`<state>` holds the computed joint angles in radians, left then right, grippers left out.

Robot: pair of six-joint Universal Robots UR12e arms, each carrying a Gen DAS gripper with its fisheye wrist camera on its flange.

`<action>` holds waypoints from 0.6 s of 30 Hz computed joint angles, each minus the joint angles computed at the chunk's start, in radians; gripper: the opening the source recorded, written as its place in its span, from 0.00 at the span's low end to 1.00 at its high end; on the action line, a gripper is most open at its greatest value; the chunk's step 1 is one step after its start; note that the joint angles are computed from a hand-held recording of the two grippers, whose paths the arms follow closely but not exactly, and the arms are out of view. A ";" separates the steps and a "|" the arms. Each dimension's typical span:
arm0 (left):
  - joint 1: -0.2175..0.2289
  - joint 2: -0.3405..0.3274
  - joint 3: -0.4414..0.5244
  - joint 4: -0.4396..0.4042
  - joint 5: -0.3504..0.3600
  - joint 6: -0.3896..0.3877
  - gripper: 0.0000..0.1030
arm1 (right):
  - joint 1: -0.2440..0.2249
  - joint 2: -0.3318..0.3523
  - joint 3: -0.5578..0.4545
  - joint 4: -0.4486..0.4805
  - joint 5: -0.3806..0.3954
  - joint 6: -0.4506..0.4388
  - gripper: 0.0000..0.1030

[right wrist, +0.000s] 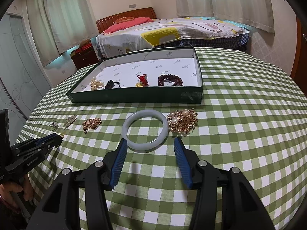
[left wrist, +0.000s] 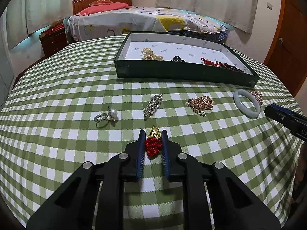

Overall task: Organize jewelry
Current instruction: 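Grasp the red coral pendant with the left tool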

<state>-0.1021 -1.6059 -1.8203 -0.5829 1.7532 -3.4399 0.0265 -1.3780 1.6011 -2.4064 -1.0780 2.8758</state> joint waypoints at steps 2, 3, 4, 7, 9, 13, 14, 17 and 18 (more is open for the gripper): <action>-0.001 0.004 -0.005 0.006 -0.003 -0.005 0.16 | 0.000 0.001 -0.001 0.001 -0.002 0.000 0.49; -0.001 0.006 -0.005 0.008 -0.004 -0.007 0.16 | 0.000 0.001 -0.001 0.001 -0.003 0.000 0.49; -0.002 0.008 -0.007 0.013 -0.004 -0.008 0.16 | 0.000 0.002 -0.002 0.002 -0.004 0.000 0.49; 0.001 0.017 -0.013 0.036 -0.009 -0.013 0.15 | 0.000 0.005 -0.004 -0.002 -0.013 0.007 0.49; 0.001 0.022 -0.014 0.040 0.001 -0.020 0.15 | 0.000 0.008 -0.007 -0.009 -0.019 0.015 0.49; 0.006 0.027 -0.014 0.041 0.012 -0.035 0.15 | -0.002 0.015 -0.016 -0.030 -0.035 0.039 0.49; 0.008 0.029 -0.015 0.041 0.016 -0.039 0.15 | -0.003 0.019 -0.022 -0.031 -0.038 0.044 0.49; 0.015 0.031 -0.015 0.035 0.020 -0.055 0.15 | -0.003 0.032 -0.037 -0.042 -0.056 0.059 0.49; 0.018 0.032 -0.015 0.033 0.021 -0.060 0.15 | -0.002 0.038 -0.044 -0.041 -0.063 0.064 0.49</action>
